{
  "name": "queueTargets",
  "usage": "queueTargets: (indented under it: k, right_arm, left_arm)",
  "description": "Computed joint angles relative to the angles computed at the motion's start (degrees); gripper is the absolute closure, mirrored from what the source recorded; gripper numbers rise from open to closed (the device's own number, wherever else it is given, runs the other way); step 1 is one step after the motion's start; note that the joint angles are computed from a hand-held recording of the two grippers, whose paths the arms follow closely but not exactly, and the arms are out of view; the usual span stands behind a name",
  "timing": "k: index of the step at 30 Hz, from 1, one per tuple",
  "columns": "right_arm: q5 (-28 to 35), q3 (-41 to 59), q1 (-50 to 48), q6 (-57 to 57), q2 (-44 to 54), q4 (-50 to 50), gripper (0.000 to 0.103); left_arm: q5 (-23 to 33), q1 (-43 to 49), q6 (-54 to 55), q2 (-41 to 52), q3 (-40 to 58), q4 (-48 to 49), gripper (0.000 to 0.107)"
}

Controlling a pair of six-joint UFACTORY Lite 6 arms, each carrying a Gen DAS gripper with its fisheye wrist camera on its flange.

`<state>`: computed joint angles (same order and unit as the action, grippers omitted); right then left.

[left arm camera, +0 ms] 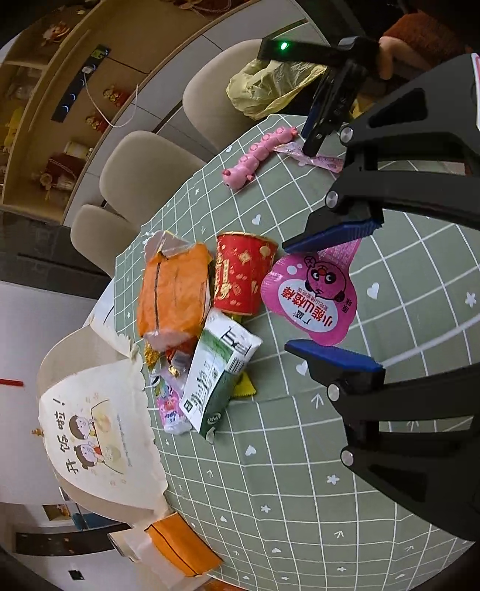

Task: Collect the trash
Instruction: 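Lift both held wrappers and carry them toward the yellow-lined bin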

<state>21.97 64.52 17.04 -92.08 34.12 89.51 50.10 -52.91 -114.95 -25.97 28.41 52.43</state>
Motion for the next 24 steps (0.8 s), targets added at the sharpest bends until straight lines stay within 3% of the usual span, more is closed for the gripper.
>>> queueTargets:
  k: [4, 5, 6, 9, 10, 17, 24]
  right_arm:
    - [-1.05, 5.71, 2.59, 6.07, 3.9, -3.15, 0.052]
    - [-0.87, 6.79, 2.78, 8.86, 4.34, -5.84, 0.06]
    - [-0.36, 7.89, 2.94, 12.5, 4.91, -9.87, 0.076]
    - [0.58, 5.09, 2.55, 9.77, 2.06, -9.79, 0.081]
    - [1.0, 4.3, 2.22, 9.23, 1.14, -9.99, 0.088]
    - [8.42, -6.58, -5.58, 0.93, -16.07, -7.14, 0.088]
    - [17.21, -10.48, -22.41, -3.57, -28.84, -10.02, 0.088]
  left_arm:
    - [0.78, 0.35, 1.66, -3.24, -1.41, -0.05, 0.062]
    - [0.66, 0.51, 1.9, -3.71, -1.64, 0.08, 0.062]
    - [0.36, 0.69, 2.06, -4.03, -1.86, 0.28, 0.062]
    - [-1.99, 1.71, 2.06, -3.37, -2.07, 0.93, 0.062]
    - [-2.71, 1.96, 1.97, -2.8, -1.89, 1.16, 0.062]
    - [-5.9, 1.78, 1.23, 6.07, 6.12, 6.76, 0.062]
    - [-9.58, 3.56, 9.34, 27.39, 31.24, 11.69, 0.062]
